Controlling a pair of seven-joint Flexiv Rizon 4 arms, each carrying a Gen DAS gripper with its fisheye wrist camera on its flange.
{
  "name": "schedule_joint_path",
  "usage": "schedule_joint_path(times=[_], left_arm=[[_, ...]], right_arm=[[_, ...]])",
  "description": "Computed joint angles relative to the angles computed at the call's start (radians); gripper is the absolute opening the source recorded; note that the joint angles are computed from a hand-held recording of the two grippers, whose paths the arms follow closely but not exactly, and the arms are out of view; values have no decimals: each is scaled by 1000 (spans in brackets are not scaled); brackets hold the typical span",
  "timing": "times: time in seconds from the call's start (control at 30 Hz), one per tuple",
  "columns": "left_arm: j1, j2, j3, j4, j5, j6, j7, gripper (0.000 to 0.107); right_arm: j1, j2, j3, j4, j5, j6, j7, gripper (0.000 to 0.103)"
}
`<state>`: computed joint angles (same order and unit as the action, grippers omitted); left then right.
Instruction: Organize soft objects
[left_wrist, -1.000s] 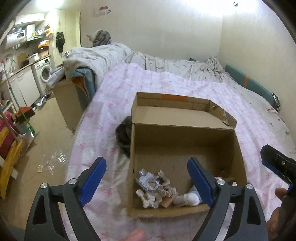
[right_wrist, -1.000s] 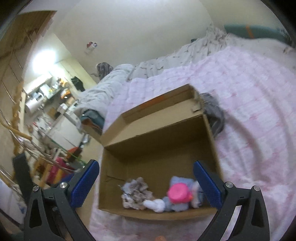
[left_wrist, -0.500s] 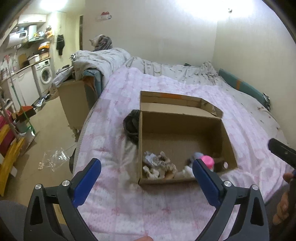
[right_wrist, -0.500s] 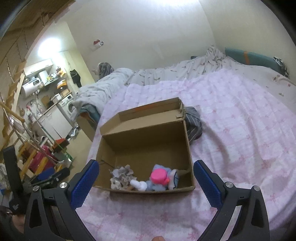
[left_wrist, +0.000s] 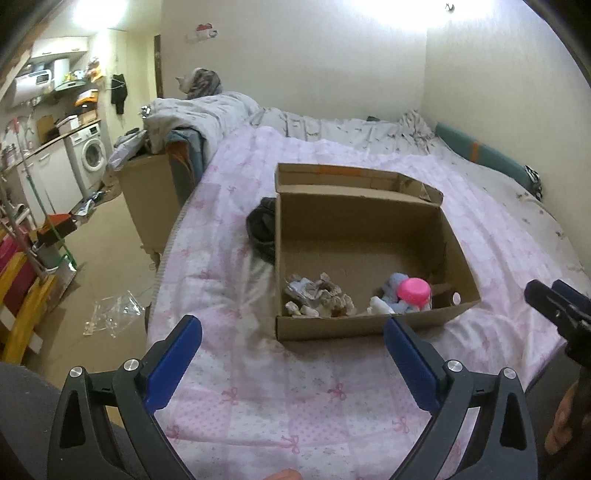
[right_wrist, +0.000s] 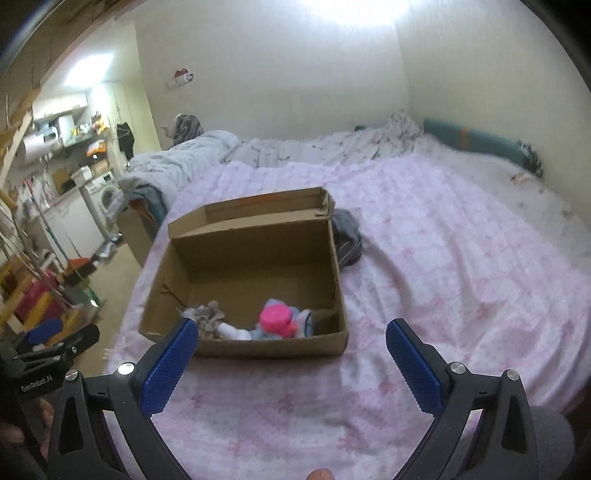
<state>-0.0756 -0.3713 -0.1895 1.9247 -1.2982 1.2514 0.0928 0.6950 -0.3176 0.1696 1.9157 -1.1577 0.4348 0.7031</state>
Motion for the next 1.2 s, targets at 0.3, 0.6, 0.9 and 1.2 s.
schedule_joint_path(times=[0.3,0.6,0.9,1.2], left_arm=[[20,-26,0,-18,106,-12,-114,102],[38,-21,-18,-13,122,-26,-116,102],[38,-21,-19,-12,121,-28,-119,102],[42,-21,-16,-15,137,-39,-140,102]], right_arm=[[-3,-36,-11,-23,28,46,-32,103],[4,-41,-20,-25,40,47,-31,103],[3,-41,-22,-23,35,43,-36,103],[5,-39,-20,-24,34,36,-35,103]])
